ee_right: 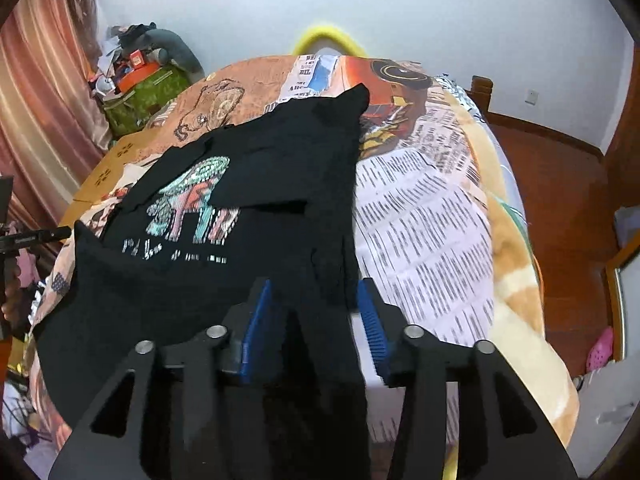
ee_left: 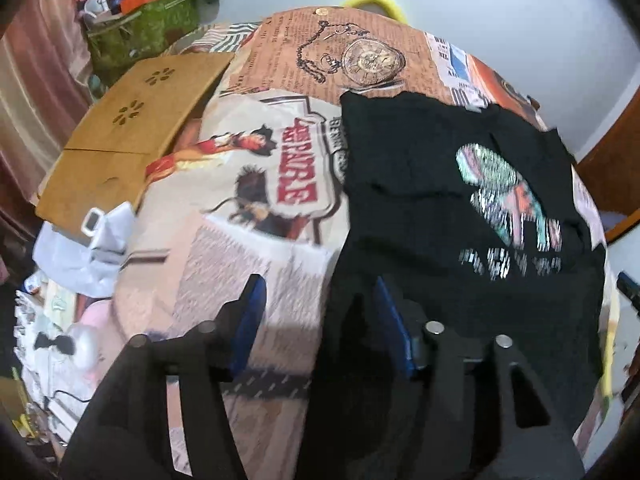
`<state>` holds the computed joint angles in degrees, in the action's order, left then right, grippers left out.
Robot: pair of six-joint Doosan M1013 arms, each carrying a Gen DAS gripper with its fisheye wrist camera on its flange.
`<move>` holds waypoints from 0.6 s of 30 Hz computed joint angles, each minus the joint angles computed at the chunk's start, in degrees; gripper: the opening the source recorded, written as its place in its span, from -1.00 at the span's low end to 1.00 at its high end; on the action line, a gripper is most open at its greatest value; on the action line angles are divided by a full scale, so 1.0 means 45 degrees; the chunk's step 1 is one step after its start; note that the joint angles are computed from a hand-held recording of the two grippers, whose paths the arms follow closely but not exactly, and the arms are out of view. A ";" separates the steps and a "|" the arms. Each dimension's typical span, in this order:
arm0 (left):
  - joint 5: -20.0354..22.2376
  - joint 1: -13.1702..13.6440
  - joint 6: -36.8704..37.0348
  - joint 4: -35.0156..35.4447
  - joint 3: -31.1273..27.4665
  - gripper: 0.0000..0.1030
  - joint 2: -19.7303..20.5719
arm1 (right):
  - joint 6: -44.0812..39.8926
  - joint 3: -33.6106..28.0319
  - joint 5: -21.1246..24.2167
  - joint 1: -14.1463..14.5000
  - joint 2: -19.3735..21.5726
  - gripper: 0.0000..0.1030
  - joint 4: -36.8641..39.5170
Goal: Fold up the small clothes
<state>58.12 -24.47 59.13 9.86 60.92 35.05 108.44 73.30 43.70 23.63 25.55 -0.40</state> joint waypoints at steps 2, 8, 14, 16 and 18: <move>-0.0081 -0.0004 0.0079 -0.0130 0.0607 0.15 -0.0376 | -0.0082 0.0299 0.0117 0.0009 -0.0246 -0.18 0.0129; -0.0193 0.0024 0.0212 -0.1015 0.2208 0.16 -0.1268 | 0.0152 0.1362 0.0064 0.0086 -0.0899 0.00 0.0238; -0.0391 -0.0035 0.0379 -0.1810 0.3484 0.16 -0.1913 | 0.0442 0.2282 0.0455 0.0036 -0.1334 0.00 0.0599; -0.0594 -0.0122 0.0343 -0.1664 0.3810 0.16 -0.2111 | 0.0398 0.2493 0.0571 0.0062 -0.1437 0.00 0.0627; -0.0893 -0.0171 0.0232 -0.1681 0.4107 0.16 -0.2302 | 0.0225 0.2627 0.0751 0.0088 -0.1473 0.00 0.0778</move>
<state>54.10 -25.24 60.18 2.29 79.40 24.69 109.45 85.12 47.08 24.03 18.92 3.10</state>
